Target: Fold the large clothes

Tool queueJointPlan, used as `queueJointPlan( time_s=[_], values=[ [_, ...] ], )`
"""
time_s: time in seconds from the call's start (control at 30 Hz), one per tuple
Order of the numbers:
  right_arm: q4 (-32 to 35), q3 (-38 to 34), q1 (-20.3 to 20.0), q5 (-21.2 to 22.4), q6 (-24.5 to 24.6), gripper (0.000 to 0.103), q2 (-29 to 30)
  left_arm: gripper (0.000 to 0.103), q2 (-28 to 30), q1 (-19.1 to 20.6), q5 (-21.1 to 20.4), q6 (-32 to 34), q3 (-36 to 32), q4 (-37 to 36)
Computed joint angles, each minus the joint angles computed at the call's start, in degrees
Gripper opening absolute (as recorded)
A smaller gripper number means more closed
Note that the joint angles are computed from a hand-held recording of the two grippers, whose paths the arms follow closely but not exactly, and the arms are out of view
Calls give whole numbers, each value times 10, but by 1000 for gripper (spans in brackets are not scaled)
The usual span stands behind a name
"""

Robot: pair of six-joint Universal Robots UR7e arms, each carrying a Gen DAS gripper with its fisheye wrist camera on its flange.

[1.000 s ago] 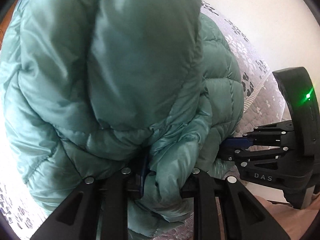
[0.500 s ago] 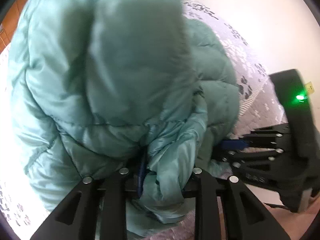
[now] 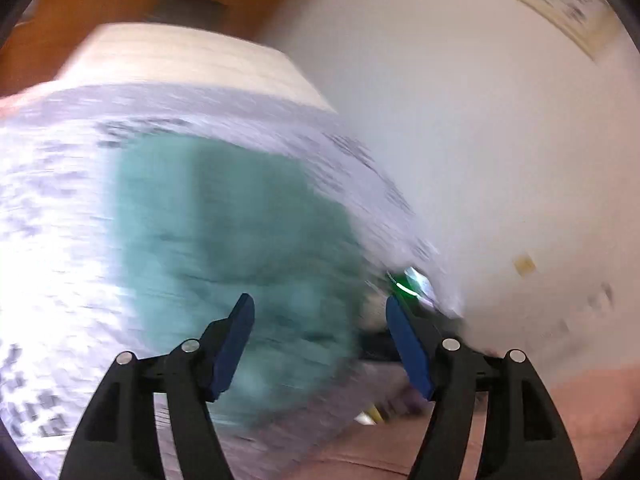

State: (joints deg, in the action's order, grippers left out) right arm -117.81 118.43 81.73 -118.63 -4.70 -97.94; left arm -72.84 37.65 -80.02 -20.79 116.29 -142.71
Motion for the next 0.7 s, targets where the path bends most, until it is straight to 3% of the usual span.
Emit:
queueJointPlan(
  time_s=[0.1,0.17,0.27,0.37,0.43,0.57,0.7],
  values=[
    [13,-13,-3,14,4,21,-8,67,-9,38,61,-27,-3,37],
    [15,-21,-1,24,3,22,-25,65,-5,70,74,-38,-7,66],
    [11,-38,11,32,-2,36,-42,63,10,104,74,-51,-13,84],
    [5,-58,27,56,-15,52,-48,62,34,107,66,-56,-11,67],
    [5,-73,37,85,-25,73,-44,62,52,99,59,-48,-19,58],
    [5,-94,42,128,-38,87,-21,62,83,77,48,-29,-38,61],
    [1,-110,35,137,-34,89,9,62,119,64,45,-17,-59,58]
  ],
)
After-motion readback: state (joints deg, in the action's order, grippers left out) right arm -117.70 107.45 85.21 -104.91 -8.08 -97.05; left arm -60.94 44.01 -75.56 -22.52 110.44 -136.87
